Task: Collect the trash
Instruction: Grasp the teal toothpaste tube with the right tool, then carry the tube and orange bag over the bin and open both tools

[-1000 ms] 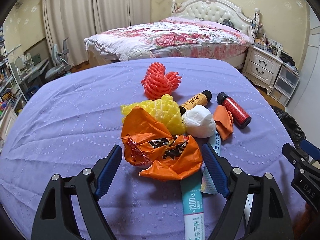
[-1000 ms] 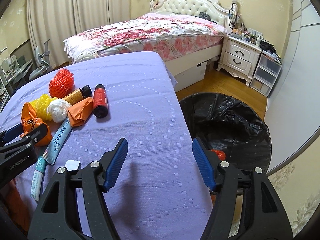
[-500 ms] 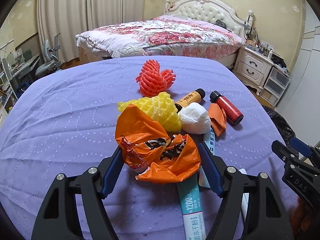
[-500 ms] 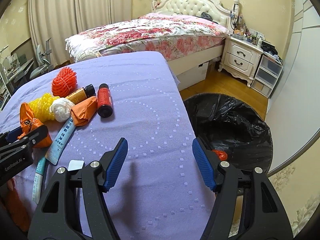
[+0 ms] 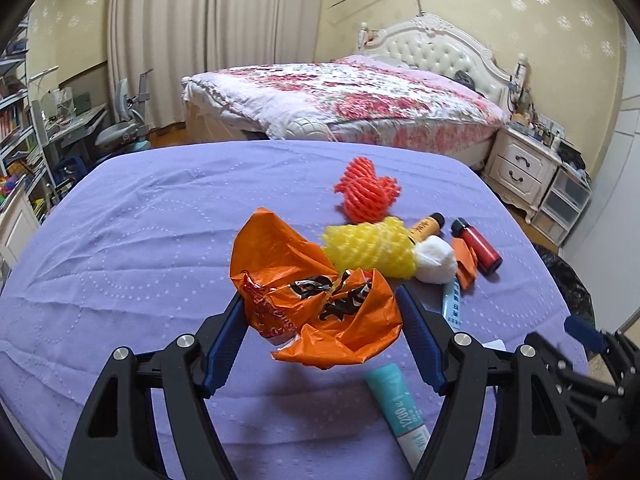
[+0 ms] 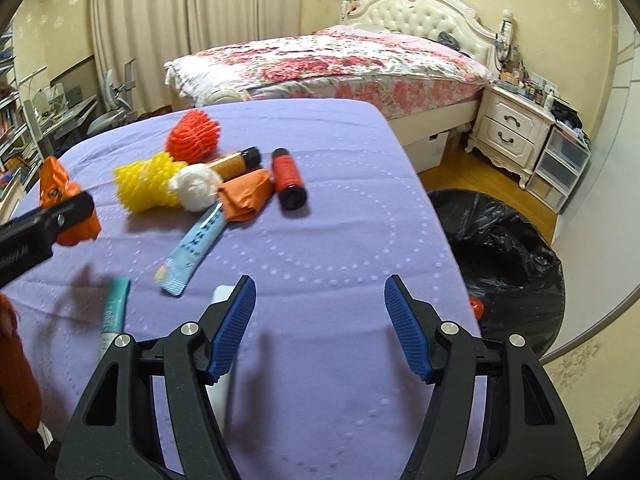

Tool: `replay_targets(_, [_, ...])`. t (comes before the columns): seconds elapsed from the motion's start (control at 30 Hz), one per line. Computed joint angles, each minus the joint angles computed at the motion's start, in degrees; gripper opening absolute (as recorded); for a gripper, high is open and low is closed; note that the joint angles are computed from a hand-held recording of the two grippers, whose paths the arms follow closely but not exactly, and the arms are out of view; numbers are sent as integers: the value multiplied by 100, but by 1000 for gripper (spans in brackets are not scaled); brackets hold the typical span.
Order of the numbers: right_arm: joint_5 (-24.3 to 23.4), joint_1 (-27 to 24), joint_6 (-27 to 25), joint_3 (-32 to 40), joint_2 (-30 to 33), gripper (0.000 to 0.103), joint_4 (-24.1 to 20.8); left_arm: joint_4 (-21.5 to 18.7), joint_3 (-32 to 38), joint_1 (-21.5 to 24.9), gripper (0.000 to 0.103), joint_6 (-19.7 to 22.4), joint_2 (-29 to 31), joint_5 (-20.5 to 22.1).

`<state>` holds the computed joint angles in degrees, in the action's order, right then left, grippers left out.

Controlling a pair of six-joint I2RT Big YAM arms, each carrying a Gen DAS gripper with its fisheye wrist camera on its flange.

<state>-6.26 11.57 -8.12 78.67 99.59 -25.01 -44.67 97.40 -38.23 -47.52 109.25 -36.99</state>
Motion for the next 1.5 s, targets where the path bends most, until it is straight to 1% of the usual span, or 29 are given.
replay_targets(0.2, [-29, 217, -128, -191, -170, 65, -3, -43, -424, -52, 71, -96, -282, -153])
replay_targets(0.4, [-166, 483, -204, -320, -330, 65, -65, -246, -1102, -92, 71, -495, -740, -253])
replay_targets(0.63, [-165, 784, -472, -444, -397, 65, -192, -384, -1841, -113, 71, -976, -1236, -347])
replay_targets(0.73, [-175, 879, -538, -465, -403, 65, -272, -376, -2059, -128, 71, -1132, -1370, -351])
replay_targets(0.83, [-148, 959, -622, -489, -412, 64, -311, -309, -2186, -131, 71, -1196, -1435, -327])
replay_targets(0.9, [-104, 999, -664, -499, -407, 62, -353, -240, -2250, -130, 71, -1191, -1461, -297])
replay_targets(0.97, [-80, 1021, -680, -470, -372, 49, -442, -141, -2322, -126, 71, -1157, -1484, -260])
replay_targets(1.1, [-167, 998, -669, -444, -351, 39, -554, -31, -2331, -139, 71, -1111, -1453, -198])
replay_targets(1.17, [-265, 980, -700, -445, -361, 20, -581, 8, -2323, -145, 71, -1079, -1433, -166])
replay_targets(1.2, [-289, 979, -709, -452, -371, 19, -582, 23, -2311, -150, 71, -1061, -1421, -153])
replay_targets(1.37, [-306, 973, -690, -479, -391, 18, -552, 103, -2203, -192, 71, -951, -1344, -135])
replay_targets(1.5, [-356, 889, -603, -485, -447, 18, -487, 170, -2013, -226, 71, -771, -1233, -135])
